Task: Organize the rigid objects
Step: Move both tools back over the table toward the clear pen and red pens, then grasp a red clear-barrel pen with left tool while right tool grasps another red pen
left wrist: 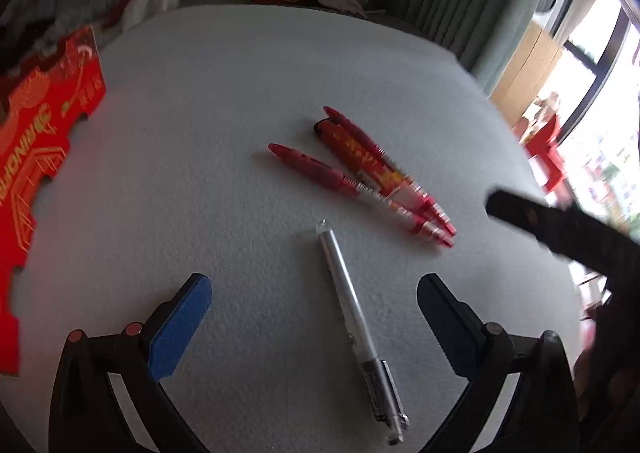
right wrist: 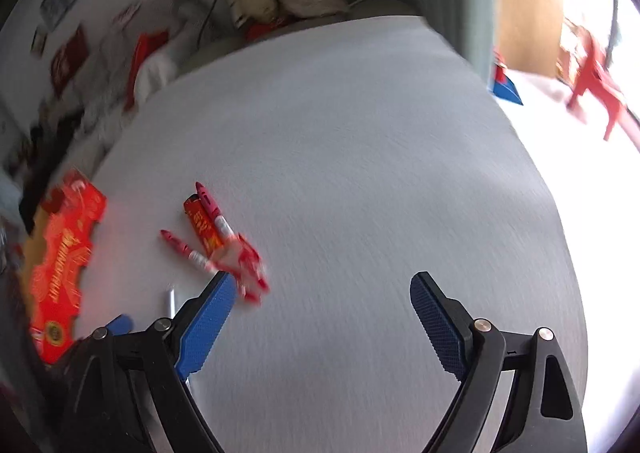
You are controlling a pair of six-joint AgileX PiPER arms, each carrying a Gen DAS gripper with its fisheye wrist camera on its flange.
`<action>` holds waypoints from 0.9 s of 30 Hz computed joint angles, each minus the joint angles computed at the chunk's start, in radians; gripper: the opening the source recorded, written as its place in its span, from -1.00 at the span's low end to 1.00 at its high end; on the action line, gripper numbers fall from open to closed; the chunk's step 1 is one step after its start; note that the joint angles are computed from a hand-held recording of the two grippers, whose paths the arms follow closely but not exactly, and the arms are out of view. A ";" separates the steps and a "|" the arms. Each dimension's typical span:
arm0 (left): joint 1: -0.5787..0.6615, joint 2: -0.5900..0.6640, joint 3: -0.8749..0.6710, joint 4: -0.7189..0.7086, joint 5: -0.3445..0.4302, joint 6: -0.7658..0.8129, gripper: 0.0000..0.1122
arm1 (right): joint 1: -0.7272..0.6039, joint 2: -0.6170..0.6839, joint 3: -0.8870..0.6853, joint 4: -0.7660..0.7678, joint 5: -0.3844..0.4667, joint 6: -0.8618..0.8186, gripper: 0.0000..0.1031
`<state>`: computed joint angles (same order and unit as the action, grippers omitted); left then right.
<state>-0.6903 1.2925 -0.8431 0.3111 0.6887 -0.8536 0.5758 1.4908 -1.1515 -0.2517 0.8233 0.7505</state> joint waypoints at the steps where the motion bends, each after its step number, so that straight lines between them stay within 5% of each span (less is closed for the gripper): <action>1: -0.053 0.022 -0.012 0.090 0.044 -0.085 0.83 | 0.013 0.059 -0.054 -0.031 0.029 -0.020 0.75; 4: -0.120 0.039 -0.002 0.206 0.089 -0.176 0.83 | 0.031 0.183 -0.164 -0.040 0.058 -0.131 0.74; 8: -0.089 0.021 0.009 0.184 0.083 -0.111 0.83 | 0.071 0.272 -0.256 -0.065 0.125 -0.157 0.74; 14: 0.087 -0.055 0.083 0.171 0.032 0.079 0.83 | 0.109 0.220 -0.233 0.242 0.082 -0.398 0.74; 18: 0.238 -0.068 0.076 -0.024 0.027 0.223 0.84 | 0.091 0.205 -0.263 0.092 0.120 -0.229 0.74; 24: 0.059 -0.142 0.127 0.084 0.068 -0.060 0.84 | 0.025 0.234 -0.278 0.094 0.163 -0.181 0.74; 27: 0.082 -0.105 0.099 0.075 0.049 -0.018 0.84 | 0.038 0.228 -0.274 0.069 0.153 -0.118 0.74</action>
